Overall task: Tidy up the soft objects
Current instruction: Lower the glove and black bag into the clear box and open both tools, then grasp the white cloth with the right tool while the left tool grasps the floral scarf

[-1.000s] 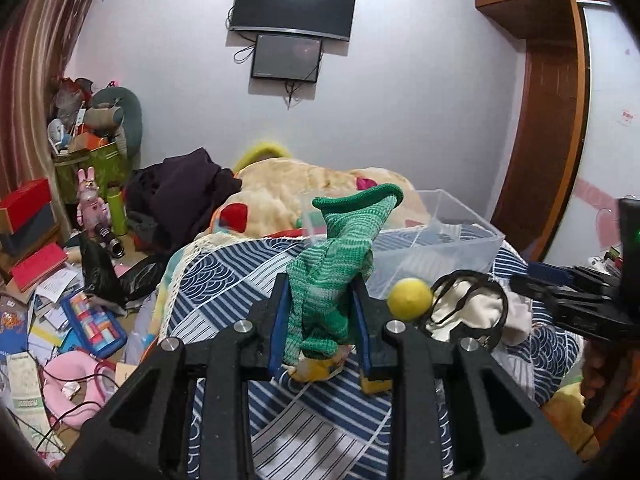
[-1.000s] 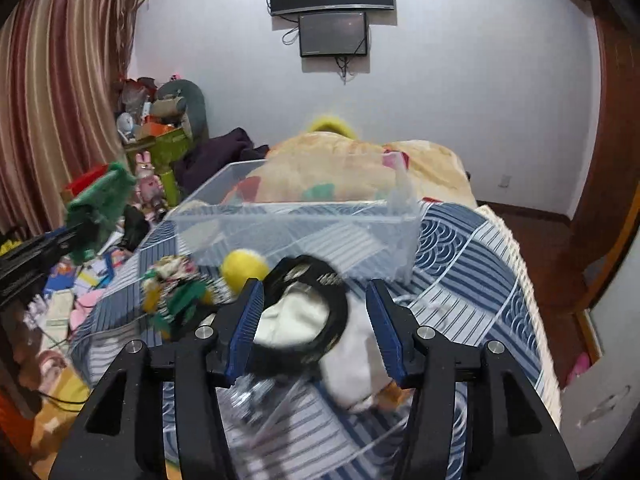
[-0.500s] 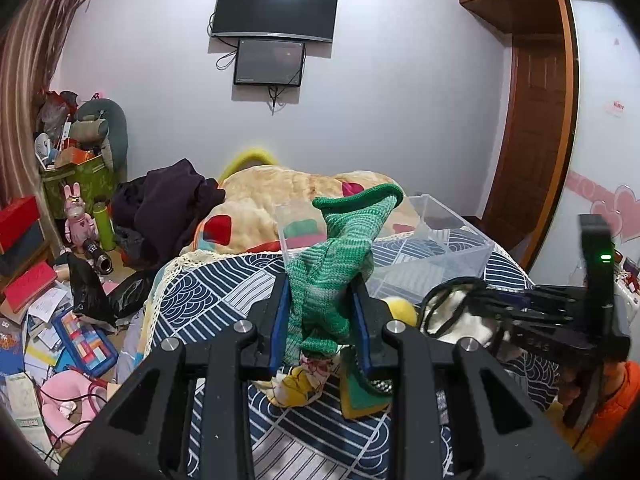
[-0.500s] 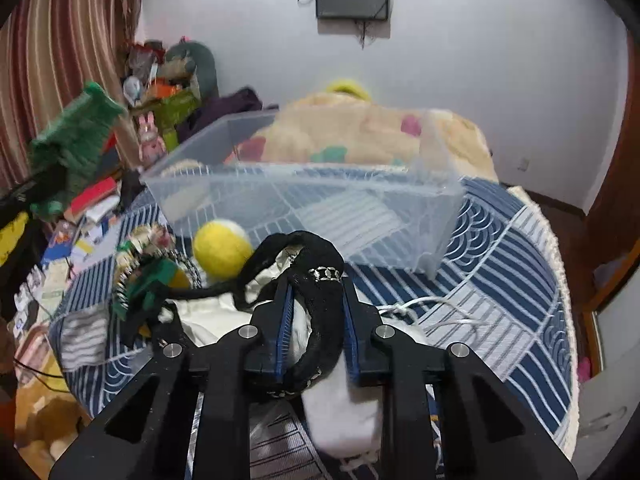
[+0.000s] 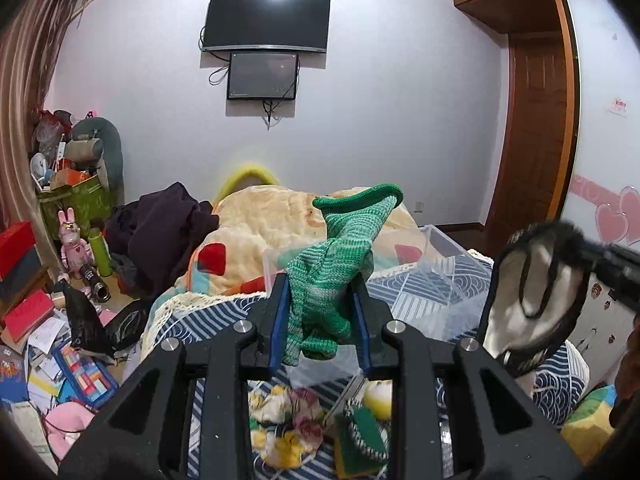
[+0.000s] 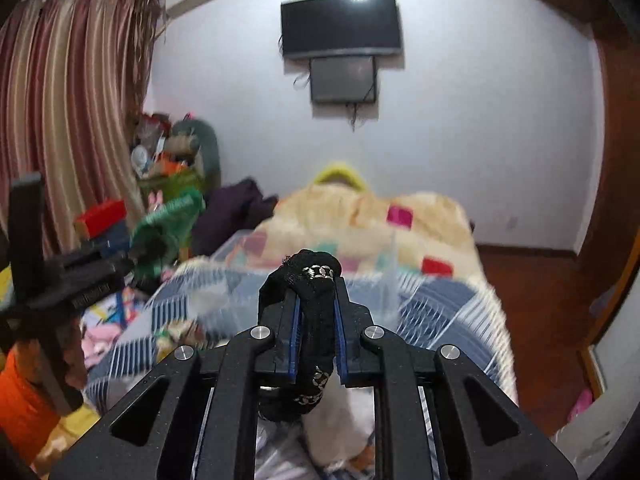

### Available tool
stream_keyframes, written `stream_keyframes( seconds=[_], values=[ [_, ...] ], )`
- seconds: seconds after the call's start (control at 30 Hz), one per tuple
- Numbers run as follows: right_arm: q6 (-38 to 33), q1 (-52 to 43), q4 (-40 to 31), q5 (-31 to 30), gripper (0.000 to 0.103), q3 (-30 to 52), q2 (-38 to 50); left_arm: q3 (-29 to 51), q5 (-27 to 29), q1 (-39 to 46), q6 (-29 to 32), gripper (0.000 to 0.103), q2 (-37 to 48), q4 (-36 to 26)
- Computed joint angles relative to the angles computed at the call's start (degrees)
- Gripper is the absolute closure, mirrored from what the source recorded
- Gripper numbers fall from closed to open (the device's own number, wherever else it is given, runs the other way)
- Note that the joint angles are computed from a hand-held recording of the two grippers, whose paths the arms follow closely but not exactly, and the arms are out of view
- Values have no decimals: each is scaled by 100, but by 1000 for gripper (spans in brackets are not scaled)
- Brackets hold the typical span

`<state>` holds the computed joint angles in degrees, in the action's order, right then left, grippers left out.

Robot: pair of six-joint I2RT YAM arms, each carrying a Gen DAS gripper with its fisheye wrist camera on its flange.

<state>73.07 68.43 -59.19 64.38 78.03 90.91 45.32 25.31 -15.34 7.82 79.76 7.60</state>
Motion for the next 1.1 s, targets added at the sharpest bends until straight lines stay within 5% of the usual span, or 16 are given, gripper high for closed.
stream_keyframes(
  seconds=[0.23,0.5,0.83,1.1],
  values=[
    [-1148,-679,1070,33,90,-121,-193,882,-194,-285,-59,74,871,-324],
    [-1815,-1523,2067,-639,90,-360,41,1797,-606,-638,-3,74,1897,-799],
    [-2038,-1990,1850,-1847,90,-360,521,1926,-1312,-1162,505,74,2406,-894],
    [-2000,-2110,1611,-2423,87,-600,349,1783,-1167,-1180,468,58,2192,-954]
  ],
)
